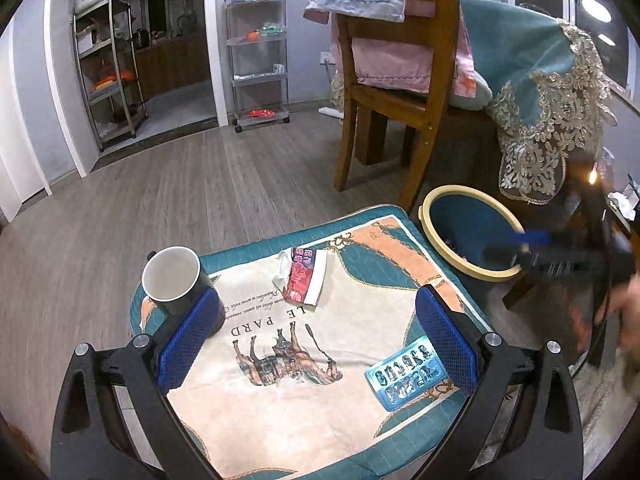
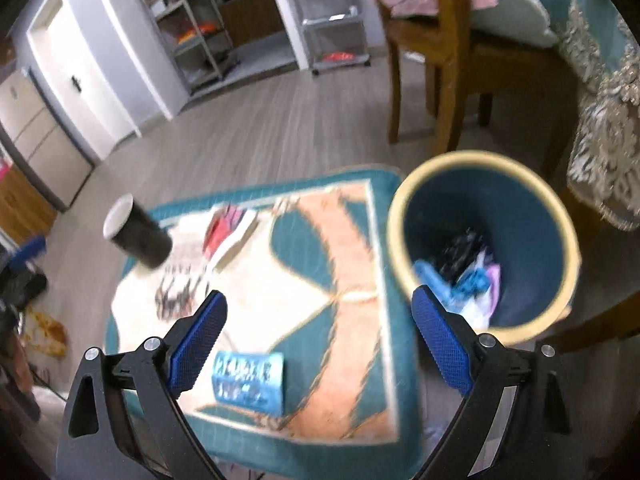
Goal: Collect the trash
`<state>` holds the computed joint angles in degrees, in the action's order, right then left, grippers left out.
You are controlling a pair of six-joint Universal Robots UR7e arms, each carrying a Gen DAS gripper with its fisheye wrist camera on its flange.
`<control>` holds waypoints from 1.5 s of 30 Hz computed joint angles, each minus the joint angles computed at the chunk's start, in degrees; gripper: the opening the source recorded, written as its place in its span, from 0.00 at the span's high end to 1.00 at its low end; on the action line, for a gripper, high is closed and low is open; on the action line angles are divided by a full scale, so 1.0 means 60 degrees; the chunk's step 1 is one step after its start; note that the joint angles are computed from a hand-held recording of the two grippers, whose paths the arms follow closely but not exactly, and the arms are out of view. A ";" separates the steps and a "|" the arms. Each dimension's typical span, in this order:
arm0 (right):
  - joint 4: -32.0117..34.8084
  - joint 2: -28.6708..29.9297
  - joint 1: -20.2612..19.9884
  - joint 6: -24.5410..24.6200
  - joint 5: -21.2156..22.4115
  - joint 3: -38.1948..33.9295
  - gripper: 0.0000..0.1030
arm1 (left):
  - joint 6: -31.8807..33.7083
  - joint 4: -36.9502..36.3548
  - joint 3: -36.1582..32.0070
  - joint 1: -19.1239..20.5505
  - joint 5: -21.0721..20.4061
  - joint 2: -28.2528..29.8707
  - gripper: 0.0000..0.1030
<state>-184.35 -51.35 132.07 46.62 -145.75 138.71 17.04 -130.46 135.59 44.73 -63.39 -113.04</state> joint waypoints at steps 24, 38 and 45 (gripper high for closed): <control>0.0560 0.3544 -0.0750 -0.0380 0.1662 -0.1978 0.10 | 0.0145 -0.0036 -0.0445 0.0819 -0.0562 0.0320 0.06; 0.1296 0.3991 -0.0690 -0.1101 0.1112 -0.2617 0.05 | 0.0224 -0.0150 -0.0428 0.0861 -0.0509 0.0553 0.06; 0.1652 0.3616 -0.0701 -0.0583 0.0767 -0.2346 0.06 | 0.0157 -0.0185 -0.0397 0.0859 -0.0407 0.0667 0.06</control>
<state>-174.44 -29.65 127.87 43.12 -141.15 124.64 17.98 -131.58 133.21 49.88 -65.83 -109.04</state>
